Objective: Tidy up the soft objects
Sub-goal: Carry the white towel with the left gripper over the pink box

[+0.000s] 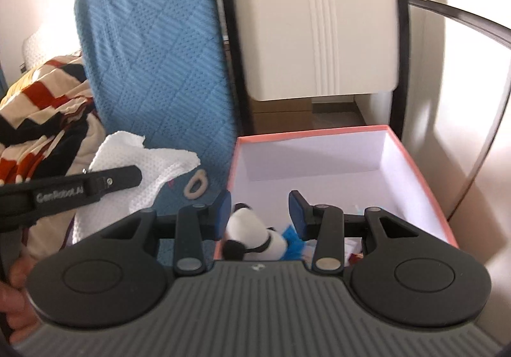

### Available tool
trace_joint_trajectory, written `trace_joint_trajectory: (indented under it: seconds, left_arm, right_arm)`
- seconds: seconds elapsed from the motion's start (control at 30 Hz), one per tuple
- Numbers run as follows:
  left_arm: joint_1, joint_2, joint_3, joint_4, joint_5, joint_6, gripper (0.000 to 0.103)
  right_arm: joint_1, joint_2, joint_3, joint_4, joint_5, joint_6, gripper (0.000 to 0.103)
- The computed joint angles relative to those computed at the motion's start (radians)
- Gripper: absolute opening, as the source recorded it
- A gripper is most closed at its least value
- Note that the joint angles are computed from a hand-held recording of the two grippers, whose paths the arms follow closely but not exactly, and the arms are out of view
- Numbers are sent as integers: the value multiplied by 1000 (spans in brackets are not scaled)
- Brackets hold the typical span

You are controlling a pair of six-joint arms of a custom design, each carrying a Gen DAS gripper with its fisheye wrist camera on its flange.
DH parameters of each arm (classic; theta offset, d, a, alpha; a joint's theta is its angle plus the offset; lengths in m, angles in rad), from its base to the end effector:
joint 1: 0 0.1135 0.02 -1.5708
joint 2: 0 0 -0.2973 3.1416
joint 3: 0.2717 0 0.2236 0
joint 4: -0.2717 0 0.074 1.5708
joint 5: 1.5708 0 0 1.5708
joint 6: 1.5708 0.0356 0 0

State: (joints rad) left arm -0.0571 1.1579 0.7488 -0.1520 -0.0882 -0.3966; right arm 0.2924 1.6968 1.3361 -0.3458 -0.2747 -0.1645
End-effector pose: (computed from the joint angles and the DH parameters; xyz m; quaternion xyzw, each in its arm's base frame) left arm 0.2147 -0.0091 0.2969 -0.1687 0.8582 -0.0711 0.4795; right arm 0.3443 0.1137 0.3183 -0.2596 0.8632 0.1506 0.4061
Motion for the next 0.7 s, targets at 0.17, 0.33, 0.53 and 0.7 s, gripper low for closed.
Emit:
trace_joint_trajectory:
  seconds: [0.17,0.33,0.53,0.7]
  left_arm:
    - [-98,74,65,-15,-53,-30,9]
    - [-159,174,101,37,-68,-43,9]
    - [-215,312,113,137,-74,-66,9]
    - [-241,424,127,199,-63,-77,9]
  right_arm:
    - [-59,40,70,-48,-34,-11,43]
    - [-115,103,151,-104,-71,-42,43]
    - [-185,211,282,-199,-99,-69,43]
    - [-216,288,370,-259,-117,-84,43]
